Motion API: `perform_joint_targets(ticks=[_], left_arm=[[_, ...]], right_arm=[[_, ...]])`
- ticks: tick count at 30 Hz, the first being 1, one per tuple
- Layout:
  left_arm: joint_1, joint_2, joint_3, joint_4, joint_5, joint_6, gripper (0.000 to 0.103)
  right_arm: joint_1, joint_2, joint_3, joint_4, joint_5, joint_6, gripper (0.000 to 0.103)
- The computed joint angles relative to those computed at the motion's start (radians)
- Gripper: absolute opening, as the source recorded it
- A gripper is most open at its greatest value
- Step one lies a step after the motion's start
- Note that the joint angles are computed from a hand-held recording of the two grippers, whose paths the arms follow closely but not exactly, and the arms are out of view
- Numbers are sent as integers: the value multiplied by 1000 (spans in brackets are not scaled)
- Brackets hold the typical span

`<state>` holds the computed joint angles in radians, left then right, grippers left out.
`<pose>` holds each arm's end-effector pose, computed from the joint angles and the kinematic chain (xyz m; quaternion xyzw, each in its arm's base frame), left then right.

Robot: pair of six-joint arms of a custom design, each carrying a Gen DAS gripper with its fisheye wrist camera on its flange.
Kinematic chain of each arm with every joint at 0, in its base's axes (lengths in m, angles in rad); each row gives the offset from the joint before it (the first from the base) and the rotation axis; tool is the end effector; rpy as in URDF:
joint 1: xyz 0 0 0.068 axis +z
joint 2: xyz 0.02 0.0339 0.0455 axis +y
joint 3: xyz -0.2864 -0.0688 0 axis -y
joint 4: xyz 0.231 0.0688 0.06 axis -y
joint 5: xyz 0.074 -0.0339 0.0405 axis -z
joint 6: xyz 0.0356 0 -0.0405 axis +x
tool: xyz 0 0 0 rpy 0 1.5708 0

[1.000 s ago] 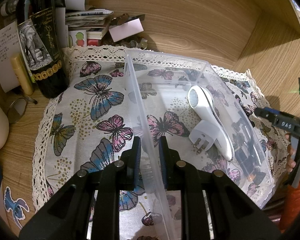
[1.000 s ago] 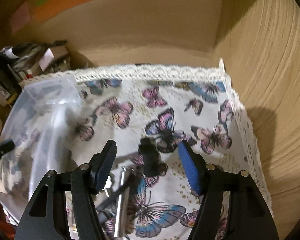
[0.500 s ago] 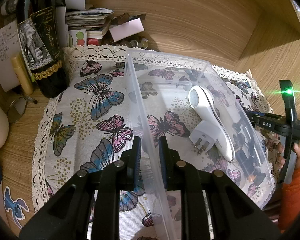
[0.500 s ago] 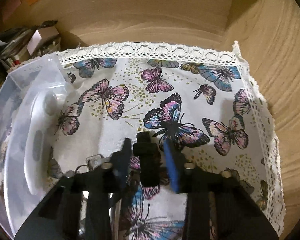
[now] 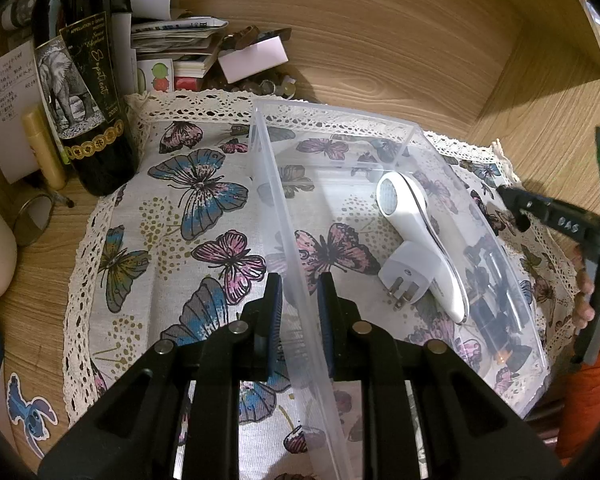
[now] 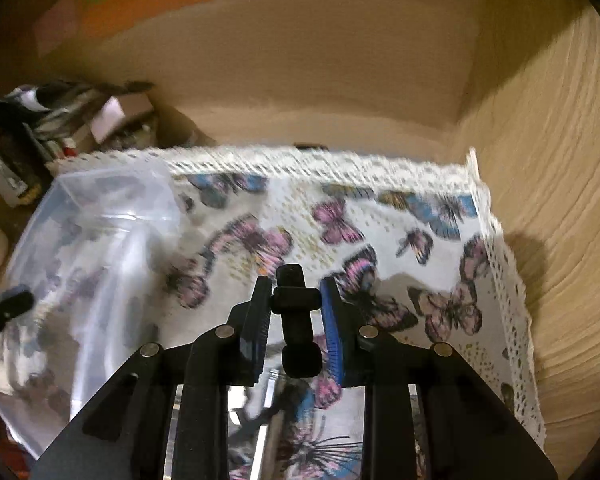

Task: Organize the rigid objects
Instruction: 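Place the small black item into the box with the right gripper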

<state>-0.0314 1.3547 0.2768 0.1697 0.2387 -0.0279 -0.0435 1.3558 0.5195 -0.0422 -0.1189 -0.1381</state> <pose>0.1872 -0.0143 0.1325 0.0404 0.9388 -0.1221 0.3195 0.2280 -0.0057 0.1779 -0.0645 0.9370 0.0250 0.3423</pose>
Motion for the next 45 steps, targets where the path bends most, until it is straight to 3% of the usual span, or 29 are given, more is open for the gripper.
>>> perform_joint_targets(ticks=[12, 31, 39, 45], left_arm=[[0, -1, -1, 1, 0, -2, 18], [-3, 17, 7, 16, 6, 1, 19], [4, 16, 4, 18, 11, 6, 19], [1, 17, 4, 20, 8, 3, 19]], right_arm=[[241, -103, 27, -12, 40, 53, 23], [536, 54, 86, -18, 60, 111, 23], [549, 117, 119, -59, 49, 111, 23], [524, 56, 100, -55, 66, 117, 34]])
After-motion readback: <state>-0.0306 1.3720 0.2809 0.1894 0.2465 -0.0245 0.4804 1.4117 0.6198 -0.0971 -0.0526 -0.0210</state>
